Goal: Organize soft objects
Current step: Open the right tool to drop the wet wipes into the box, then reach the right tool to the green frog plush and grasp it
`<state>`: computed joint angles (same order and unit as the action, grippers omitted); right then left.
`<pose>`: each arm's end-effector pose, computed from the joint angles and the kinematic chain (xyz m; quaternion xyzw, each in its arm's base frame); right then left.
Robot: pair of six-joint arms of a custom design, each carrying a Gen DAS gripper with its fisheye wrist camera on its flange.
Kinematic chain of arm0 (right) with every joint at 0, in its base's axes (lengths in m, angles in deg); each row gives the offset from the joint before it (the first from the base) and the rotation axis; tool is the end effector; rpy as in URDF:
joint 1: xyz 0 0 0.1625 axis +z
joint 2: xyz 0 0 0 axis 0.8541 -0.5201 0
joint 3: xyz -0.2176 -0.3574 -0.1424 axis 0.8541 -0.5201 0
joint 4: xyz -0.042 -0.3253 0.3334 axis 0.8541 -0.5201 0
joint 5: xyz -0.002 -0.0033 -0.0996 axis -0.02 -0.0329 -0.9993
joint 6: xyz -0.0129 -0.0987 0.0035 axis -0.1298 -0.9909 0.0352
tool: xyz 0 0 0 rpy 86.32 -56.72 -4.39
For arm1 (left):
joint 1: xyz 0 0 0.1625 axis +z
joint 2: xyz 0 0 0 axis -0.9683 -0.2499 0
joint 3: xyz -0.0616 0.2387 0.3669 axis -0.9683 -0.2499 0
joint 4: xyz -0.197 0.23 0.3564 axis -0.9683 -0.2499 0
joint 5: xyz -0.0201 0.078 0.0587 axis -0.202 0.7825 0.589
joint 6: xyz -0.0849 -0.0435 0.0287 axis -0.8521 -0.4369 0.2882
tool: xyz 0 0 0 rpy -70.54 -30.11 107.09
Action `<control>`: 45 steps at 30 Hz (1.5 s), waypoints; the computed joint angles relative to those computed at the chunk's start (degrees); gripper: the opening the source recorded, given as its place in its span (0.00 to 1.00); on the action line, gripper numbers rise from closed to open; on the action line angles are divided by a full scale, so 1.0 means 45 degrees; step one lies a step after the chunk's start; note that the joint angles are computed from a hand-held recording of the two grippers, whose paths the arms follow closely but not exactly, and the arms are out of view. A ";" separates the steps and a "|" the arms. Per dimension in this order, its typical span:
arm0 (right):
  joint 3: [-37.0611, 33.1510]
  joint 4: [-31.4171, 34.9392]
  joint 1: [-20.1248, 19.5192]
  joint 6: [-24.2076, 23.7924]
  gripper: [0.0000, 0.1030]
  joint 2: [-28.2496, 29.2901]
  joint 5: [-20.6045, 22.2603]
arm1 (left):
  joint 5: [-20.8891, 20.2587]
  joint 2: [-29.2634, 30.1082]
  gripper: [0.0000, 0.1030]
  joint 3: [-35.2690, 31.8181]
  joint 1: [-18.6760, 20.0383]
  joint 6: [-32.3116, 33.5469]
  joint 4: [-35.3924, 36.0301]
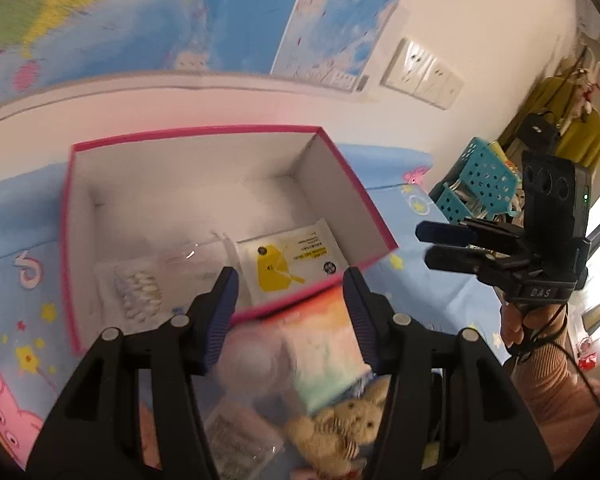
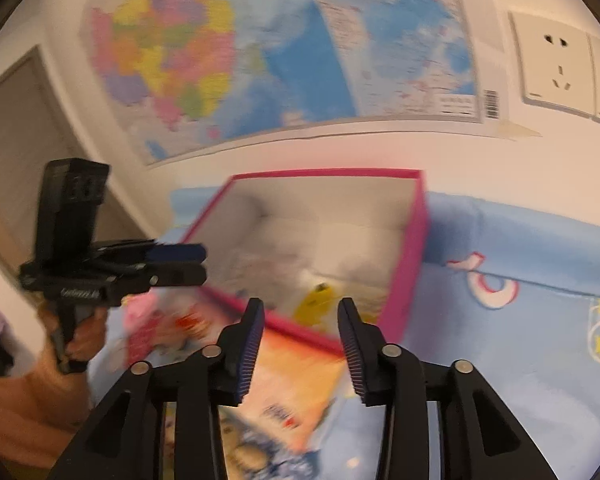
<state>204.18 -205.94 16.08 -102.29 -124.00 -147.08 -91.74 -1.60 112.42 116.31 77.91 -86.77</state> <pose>0.0378 -0.4278 0.3344 0.2638 -0.9054 0.3182 0.0971 -0.3382 -0.5108 0.0840 0.3471 0.9173 -0.1680 0.0991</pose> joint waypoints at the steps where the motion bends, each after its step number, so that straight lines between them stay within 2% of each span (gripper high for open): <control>1: 0.0265 0.0473 -0.0122 -0.0401 0.44 -0.0406 0.0366 | 0.0012 -0.0287 0.54 0.0370 -0.0071 0.0116 -0.0238; 5: 0.1051 0.2073 -0.0448 -0.1620 0.47 -0.1511 0.0967 | 0.0261 -0.1215 0.55 0.1696 -0.0369 0.0506 -0.0896; 11: 0.1990 0.3187 -0.0891 -0.2250 0.49 -0.2341 0.0852 | 0.0370 -0.2153 0.56 0.3168 -0.0561 0.0019 -0.0844; 18: 0.2548 0.3352 -0.1617 -0.2007 0.49 -0.2493 0.0888 | -0.0039 -0.2609 0.56 0.4234 -0.0625 -0.0582 -0.0857; 28: 0.2830 0.1834 -0.1990 -0.0803 0.49 -0.1817 0.0335 | -0.0474 -0.2634 0.56 0.4651 -0.0357 -0.1357 -0.0823; 35: 0.2961 0.3312 -0.1974 -0.1836 0.49 -0.2676 0.1000 | -0.0853 -0.3045 0.56 0.5086 -0.0374 -0.1608 -0.0744; 40: 0.3372 0.4590 -0.2152 -0.2634 0.49 -0.3981 0.1100 | -0.1688 -0.3781 0.56 0.5563 -0.0615 -0.1314 -0.0990; 45: 0.3870 0.4694 -0.2053 -0.3048 0.49 -0.4613 0.0221 | -0.2634 -0.4235 0.56 0.5812 -0.0911 -0.0689 -0.0972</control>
<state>221.60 -184.82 6.84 -116.01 -144.76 -146.08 -103.60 -20.66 138.57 112.21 74.81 -91.15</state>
